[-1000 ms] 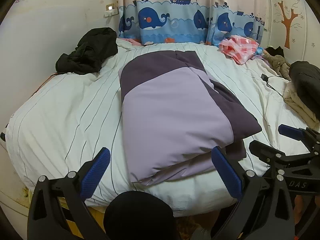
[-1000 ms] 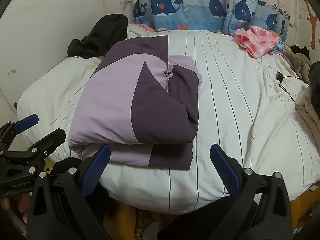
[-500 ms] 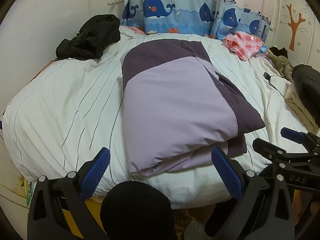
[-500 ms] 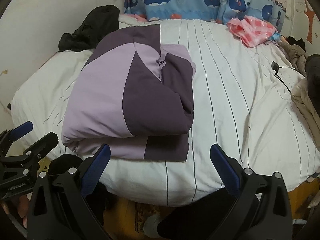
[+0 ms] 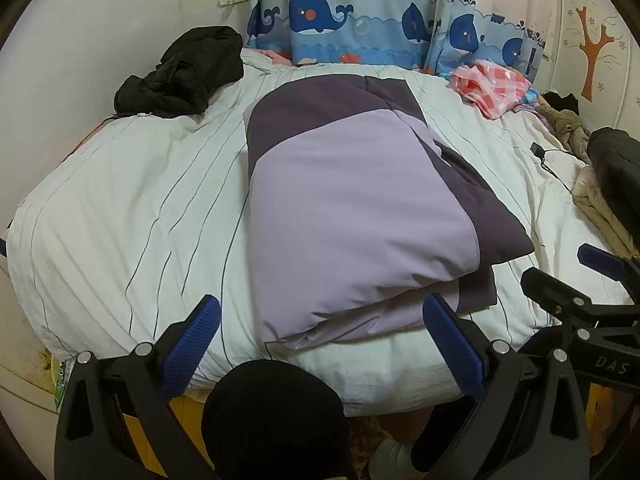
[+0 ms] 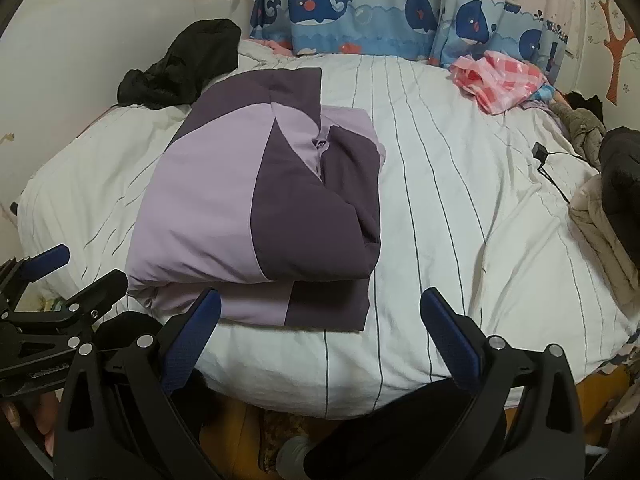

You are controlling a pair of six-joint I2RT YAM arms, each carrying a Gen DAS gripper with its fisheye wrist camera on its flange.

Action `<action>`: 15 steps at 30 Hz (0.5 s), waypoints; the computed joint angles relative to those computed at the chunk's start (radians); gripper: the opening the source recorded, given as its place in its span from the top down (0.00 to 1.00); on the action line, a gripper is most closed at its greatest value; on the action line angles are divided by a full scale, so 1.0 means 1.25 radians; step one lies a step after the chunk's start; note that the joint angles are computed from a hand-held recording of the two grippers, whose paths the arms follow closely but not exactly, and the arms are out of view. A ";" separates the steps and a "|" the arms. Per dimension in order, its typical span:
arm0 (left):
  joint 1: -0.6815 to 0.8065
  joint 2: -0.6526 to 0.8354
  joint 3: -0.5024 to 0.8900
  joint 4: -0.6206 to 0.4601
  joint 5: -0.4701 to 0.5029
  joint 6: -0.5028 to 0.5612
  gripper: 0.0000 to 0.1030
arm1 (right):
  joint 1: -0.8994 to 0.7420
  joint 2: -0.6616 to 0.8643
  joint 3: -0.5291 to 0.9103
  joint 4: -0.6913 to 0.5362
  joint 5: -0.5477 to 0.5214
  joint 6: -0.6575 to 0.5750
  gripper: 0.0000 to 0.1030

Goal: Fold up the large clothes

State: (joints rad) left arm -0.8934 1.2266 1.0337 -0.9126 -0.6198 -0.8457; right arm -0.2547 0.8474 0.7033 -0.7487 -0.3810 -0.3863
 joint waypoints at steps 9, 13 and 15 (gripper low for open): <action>-0.002 0.019 0.016 -0.021 -0.020 -0.011 0.06 | -0.007 0.003 -0.001 -0.004 -0.008 -0.006 0.07; -0.009 0.039 0.026 -0.037 -0.031 -0.025 0.06 | -0.005 0.009 -0.005 0.001 -0.009 -0.004 0.07; -0.007 0.066 0.044 -0.063 -0.029 -0.033 0.06 | -0.007 0.013 -0.006 0.003 -0.011 -0.005 0.07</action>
State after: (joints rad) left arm -0.9019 1.3097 1.0888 -0.9909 -0.6566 -0.8871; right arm -0.2637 0.8639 0.6961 -0.7445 -0.3953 -0.3926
